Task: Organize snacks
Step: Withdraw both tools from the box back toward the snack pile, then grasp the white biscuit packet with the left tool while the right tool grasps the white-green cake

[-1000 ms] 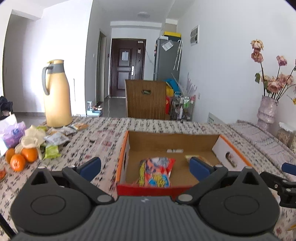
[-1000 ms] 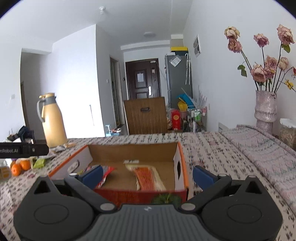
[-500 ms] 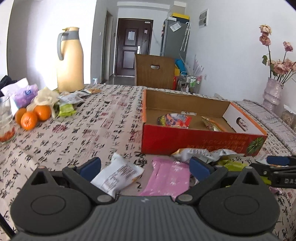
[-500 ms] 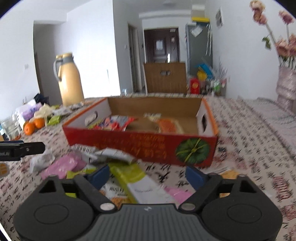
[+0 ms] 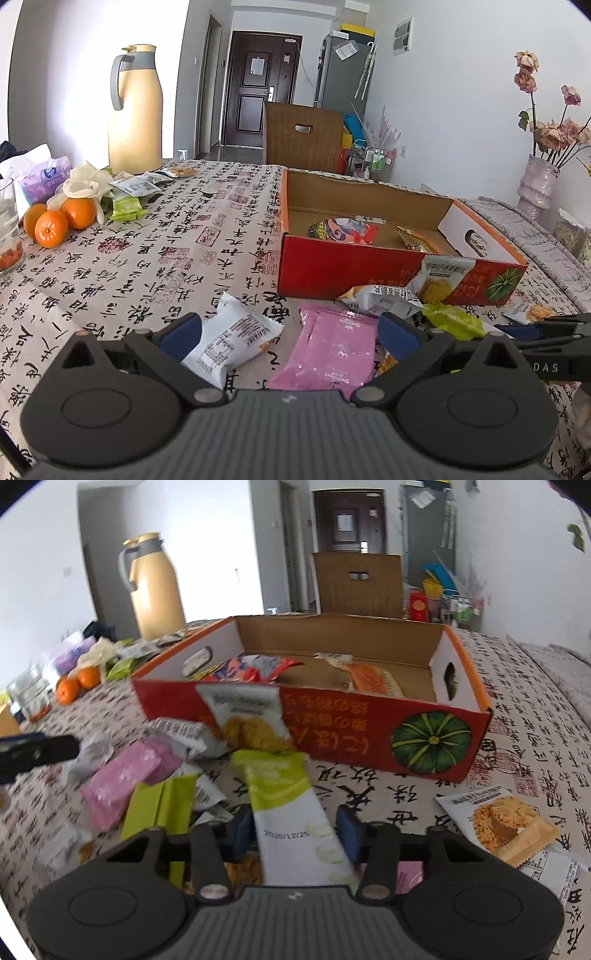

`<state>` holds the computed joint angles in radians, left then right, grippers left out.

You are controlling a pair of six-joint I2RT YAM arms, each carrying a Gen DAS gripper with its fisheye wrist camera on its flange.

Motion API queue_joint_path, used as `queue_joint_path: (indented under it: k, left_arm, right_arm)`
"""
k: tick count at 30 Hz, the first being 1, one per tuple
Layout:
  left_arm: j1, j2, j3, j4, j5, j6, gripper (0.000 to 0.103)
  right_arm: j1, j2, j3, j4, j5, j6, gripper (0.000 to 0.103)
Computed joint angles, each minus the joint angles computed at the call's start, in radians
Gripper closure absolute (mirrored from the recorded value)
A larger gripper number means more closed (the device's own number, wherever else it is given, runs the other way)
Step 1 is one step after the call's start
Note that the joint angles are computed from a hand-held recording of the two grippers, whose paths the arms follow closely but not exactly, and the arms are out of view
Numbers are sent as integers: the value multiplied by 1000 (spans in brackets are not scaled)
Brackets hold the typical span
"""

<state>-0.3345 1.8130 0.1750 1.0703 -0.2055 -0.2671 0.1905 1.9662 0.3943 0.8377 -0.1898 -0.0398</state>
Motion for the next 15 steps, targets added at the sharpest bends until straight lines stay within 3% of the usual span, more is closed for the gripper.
queue_joint_path:
  k: [5,15]
  left_arm:
    - [2,-5,-1,-6,-6,-1,0]
    - [55,-48,43,-113,-24,73,0]
  right_arm:
    - [26,-38,-46,35,32,-28,66]
    - [6,-98,-218,269,75,17,67]
